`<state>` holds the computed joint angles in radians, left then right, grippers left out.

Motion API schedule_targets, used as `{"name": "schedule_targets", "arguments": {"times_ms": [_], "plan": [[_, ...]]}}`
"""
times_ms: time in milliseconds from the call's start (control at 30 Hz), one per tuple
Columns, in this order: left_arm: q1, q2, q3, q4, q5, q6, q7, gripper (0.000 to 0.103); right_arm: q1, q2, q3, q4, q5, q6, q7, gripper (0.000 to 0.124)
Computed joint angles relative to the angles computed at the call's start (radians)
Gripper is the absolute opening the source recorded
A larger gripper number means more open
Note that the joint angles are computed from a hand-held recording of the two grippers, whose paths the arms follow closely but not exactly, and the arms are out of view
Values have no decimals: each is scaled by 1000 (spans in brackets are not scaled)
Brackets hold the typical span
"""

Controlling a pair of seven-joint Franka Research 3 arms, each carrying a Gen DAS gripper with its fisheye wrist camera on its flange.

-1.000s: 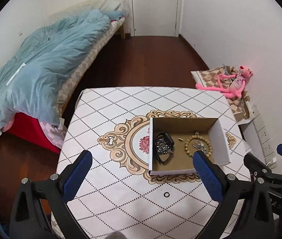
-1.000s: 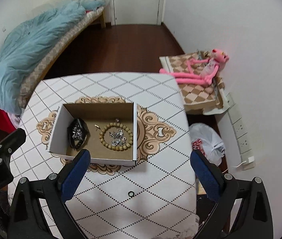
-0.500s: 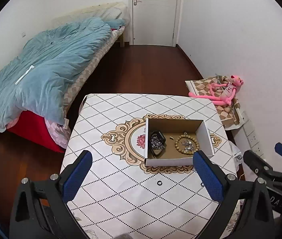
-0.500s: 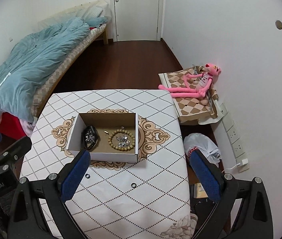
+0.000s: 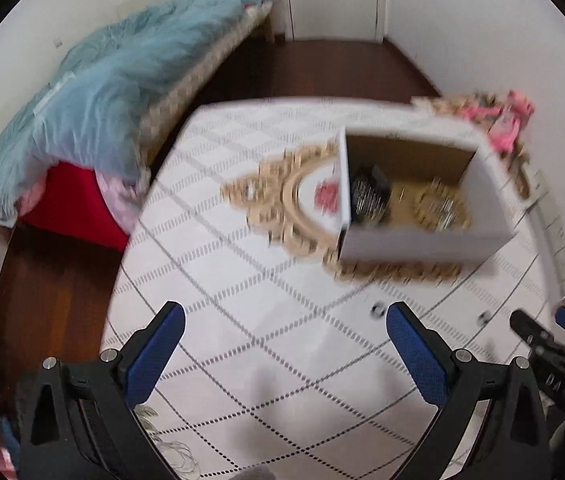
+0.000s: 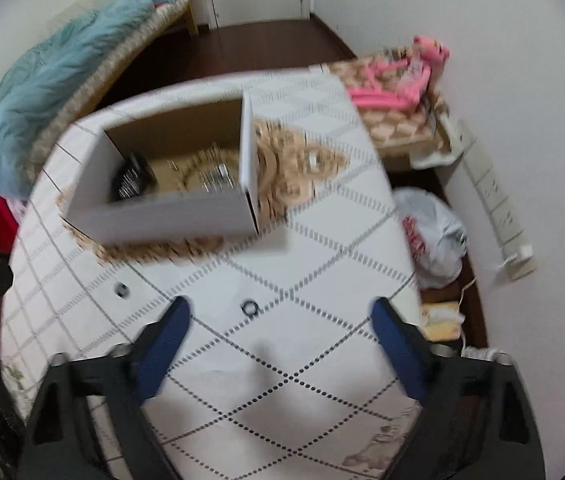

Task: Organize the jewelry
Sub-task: 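Lower the right tool onto the small black ring and close on it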

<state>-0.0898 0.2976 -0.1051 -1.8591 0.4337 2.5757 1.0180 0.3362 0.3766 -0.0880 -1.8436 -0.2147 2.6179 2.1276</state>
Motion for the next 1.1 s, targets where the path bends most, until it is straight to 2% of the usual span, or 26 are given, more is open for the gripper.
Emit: {"name": "schedule_targets", "arguments": {"times_ms": [233,300,433,500,667,733,800,833,900,933,967,1033,1100], "plan": [[-2,82,-7,34,-31,-56,34,103,0,76,0,-9,62,79,-17,59],[0,94,-8,38,-41,-57,45,103,12,95,-8,0,64,77,-17,47],[5,117,-13,53,-68,-52,70,103,84,108,-81,-11,-33,124,47,33],[12,126,-23,61,-93,-47,91,102,89,113,-87,-7,-48,130,51,5],[26,155,-48,86,-160,-12,159,102,27,94,-34,-22,48,142,-1,0],[27,164,-55,92,-177,9,181,93,12,81,-27,-41,79,160,-9,0],[23,176,-60,106,-190,11,203,72,2,69,-20,-58,106,175,-21,0],[25,187,-68,118,-203,9,221,66,-5,64,-11,-62,123,177,-33,0],[23,201,-75,132,-220,10,246,40,-42,54,26,-75,193,191,-77,0],[32,204,-87,129,-239,30,271,34,-64,56,49,-72,230,187,-111,1],[32,207,-89,131,-246,40,282,21,-81,59,66,-66,267,181,-138,3],[32,210,-90,134,-259,42,302,14,-87,66,70,-58,302,186,-167,11],[36,203,-94,122,-277,52,315,8,-64,73,45,-49,292,187,-167,43]]}}
